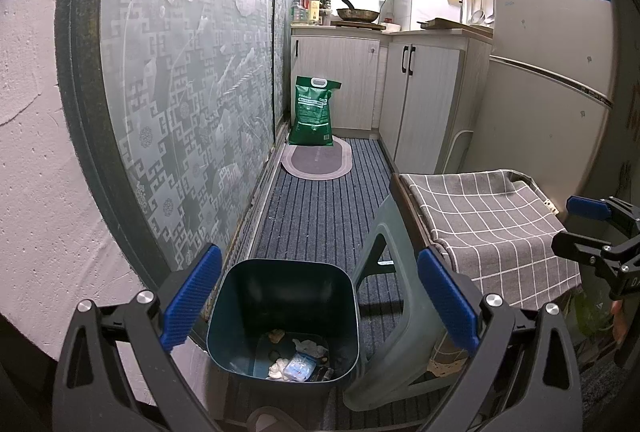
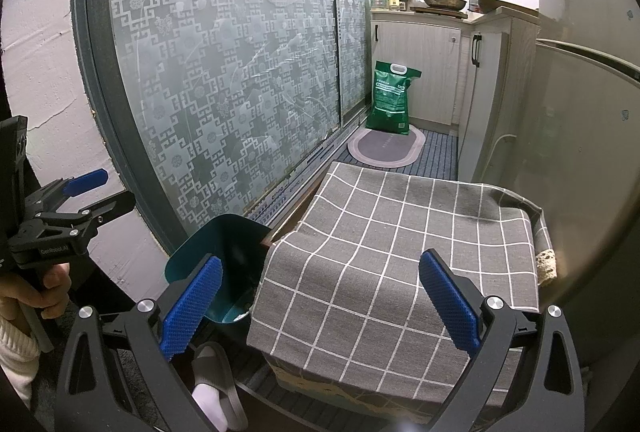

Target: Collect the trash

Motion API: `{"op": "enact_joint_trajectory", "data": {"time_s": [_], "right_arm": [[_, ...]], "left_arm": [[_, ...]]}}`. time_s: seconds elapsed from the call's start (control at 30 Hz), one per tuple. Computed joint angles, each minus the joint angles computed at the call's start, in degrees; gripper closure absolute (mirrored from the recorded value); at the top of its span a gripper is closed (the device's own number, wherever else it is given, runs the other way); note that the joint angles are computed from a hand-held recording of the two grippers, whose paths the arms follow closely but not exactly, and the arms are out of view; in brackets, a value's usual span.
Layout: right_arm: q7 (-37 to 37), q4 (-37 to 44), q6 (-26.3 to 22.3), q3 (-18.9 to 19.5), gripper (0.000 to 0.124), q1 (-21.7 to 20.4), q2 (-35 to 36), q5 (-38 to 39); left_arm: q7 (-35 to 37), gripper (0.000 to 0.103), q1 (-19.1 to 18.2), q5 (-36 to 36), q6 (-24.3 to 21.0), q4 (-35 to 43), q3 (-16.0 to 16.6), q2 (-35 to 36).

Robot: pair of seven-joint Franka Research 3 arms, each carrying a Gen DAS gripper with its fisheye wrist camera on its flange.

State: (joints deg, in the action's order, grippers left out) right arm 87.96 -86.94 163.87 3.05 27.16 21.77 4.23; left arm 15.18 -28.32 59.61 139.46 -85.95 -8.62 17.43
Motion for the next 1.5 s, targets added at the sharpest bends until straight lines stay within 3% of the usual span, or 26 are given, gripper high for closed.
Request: {"op": "enact_joint_trajectory", "data": {"time_s": [1.5], "right_arm": [[-0.3,0.0,0.0,0.1,0.024,-0.1,0.0,0.4]], "left_arm": [[0.2,0.003,0.2,-0.3,0.0,-0.3,-0.1,-0.1]]}}
